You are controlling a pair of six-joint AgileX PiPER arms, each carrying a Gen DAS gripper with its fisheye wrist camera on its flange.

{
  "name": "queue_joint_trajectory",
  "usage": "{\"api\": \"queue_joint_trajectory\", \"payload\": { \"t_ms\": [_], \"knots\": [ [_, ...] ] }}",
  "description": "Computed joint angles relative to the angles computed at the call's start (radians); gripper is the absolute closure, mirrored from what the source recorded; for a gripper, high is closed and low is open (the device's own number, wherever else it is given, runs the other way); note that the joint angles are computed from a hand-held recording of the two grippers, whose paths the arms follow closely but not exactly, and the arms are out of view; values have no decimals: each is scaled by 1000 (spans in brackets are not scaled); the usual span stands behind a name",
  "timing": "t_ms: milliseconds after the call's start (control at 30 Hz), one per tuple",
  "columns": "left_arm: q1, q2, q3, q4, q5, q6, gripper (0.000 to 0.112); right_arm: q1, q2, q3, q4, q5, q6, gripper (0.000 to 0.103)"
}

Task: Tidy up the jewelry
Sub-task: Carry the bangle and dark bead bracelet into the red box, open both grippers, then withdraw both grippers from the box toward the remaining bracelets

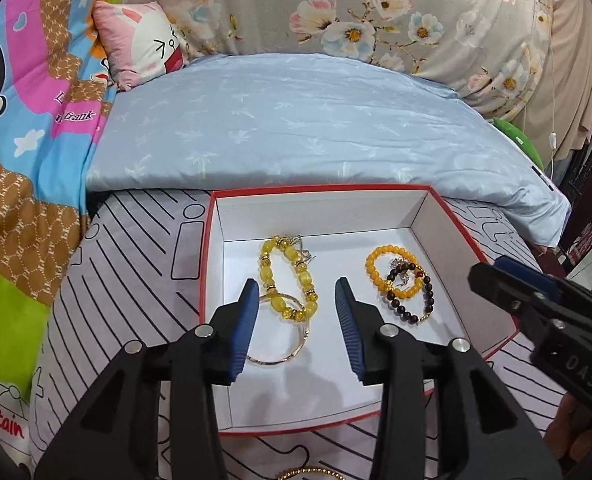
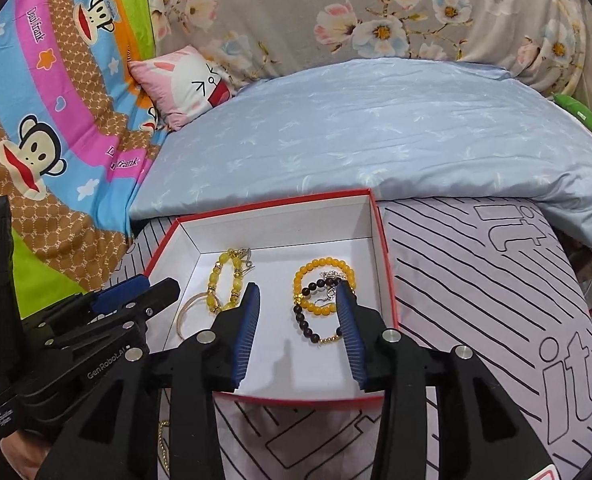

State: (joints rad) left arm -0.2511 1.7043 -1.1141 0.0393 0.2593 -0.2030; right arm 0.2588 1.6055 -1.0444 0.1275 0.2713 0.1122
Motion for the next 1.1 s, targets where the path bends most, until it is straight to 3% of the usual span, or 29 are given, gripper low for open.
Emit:
{"api": "queue_joint_trajectory", "payload": {
  "t_ms": [333, 433, 500, 767, 967, 1100],
  "knots": [
    [2, -134, 130, 2, 4, -21, 74, 52, -186, 167, -173, 2, 193, 62],
    [-1, -188, 183, 33, 6, -50, 74, 93, -243, 222, -338, 18, 367, 62],
    [-1, -223, 225, 41, 7, -59, 74, 110, -279, 256, -364, 28, 404, 62],
    [20, -339, 413, -80, -9, 35, 74, 202, -435, 413, -525, 76, 626, 62],
    [18, -308, 499, -189, -44, 107, 73, 269, -497, 497, -593, 104, 751, 62],
    [-20, -256, 515, -58, -86, -47, 73, 299, -506, 529, -602, 106, 787, 62]
  ]
}}
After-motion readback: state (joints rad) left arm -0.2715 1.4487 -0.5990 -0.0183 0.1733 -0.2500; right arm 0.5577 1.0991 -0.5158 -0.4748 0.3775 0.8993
